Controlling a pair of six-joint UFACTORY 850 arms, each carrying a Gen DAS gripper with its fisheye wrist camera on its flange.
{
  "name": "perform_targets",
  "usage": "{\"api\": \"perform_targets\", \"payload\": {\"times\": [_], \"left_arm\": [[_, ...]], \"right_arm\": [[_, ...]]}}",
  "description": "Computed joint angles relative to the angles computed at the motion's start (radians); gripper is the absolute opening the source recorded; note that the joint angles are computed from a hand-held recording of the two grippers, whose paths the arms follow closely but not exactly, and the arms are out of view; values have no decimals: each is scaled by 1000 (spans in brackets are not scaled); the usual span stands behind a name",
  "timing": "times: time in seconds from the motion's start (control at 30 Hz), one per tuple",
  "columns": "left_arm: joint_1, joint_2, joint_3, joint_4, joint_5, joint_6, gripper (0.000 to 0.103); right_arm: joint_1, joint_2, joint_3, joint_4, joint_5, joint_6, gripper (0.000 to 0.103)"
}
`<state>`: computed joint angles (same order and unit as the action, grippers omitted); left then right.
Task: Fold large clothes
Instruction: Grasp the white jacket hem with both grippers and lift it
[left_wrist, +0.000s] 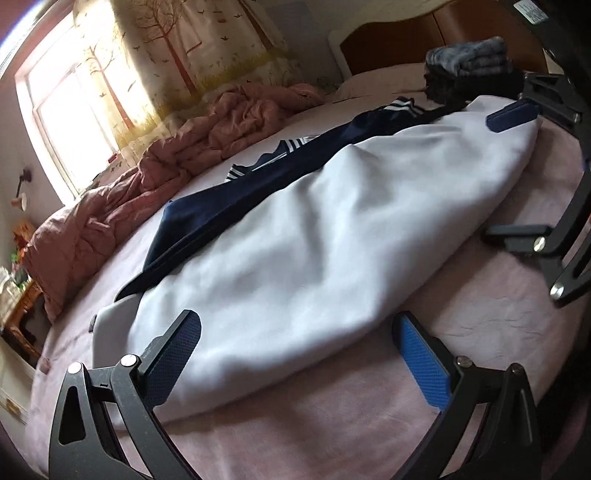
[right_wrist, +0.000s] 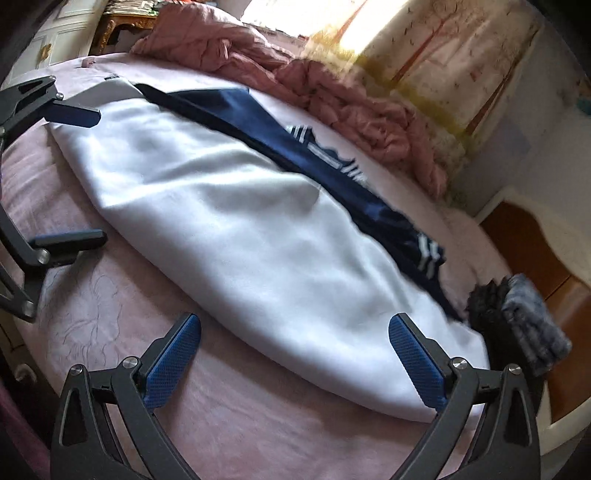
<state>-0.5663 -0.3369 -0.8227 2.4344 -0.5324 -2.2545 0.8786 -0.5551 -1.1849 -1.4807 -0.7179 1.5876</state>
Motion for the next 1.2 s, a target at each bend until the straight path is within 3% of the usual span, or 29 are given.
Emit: {"api": "perform_targets", "payload": {"times": [0.07,0.17,0.23,0.3,0.4,0.5,0.57,0.63,0.7,0.77,0.8,0.87,0.9,0.93,1.03,1.13,1.2], "left_arm": [[1,-14,-16,-82,-32,65,103],[45,-17,-38,-60,62,11,103],[66,-13,-39,-53,85,-32,103],[67,-20,-36,-124,24,26,103],[67,-33,-32,-249,-100,93,103],[108,-24,-29,-244,-83,4,103],[126,-11,-15,-181,-82,-85,102],[122,-2,0,-121,-118,-131,92],[111,5,12,-34,-144,-159,56],[88,-11,5,-61,-181,-99,42],[77,-22,-6,-94,-193,-56,42],[80,-43,-26,-125,-179,-10,42],[86,-51,-37,-144,-149,13,42],[88,-58,-47,-174,-130,48,39],[97,-45,-39,-152,-101,23,22],[91,-4,-4,-100,-133,-71,16],[85,46,33,-71,-176,-143,15]], "right_arm": [[-14,-3,-7,26,16,2,103],[-30,7,12,10,-18,82,103],[-52,22,29,32,18,105,103],[-74,38,48,35,62,149,103],[-73,27,49,36,-29,155,103],[-82,35,64,26,-40,167,103],[-74,24,62,18,-117,189,103],[-57,4,51,6,-219,208,103],[-42,-23,31,-1,-309,203,103],[-33,-38,20,-17,-373,206,103],[-31,-47,13,-22,-409,212,103],[-39,-60,-5,0,-439,203,95],[-51,-57,-6,21,-422,204,84],[-62,-48,-3,39,-391,207,68],[-106,1,39,68,-252,279,50],[-88,18,64,17,-309,374,33],[-72,44,91,-31,-341,495,27]]}}
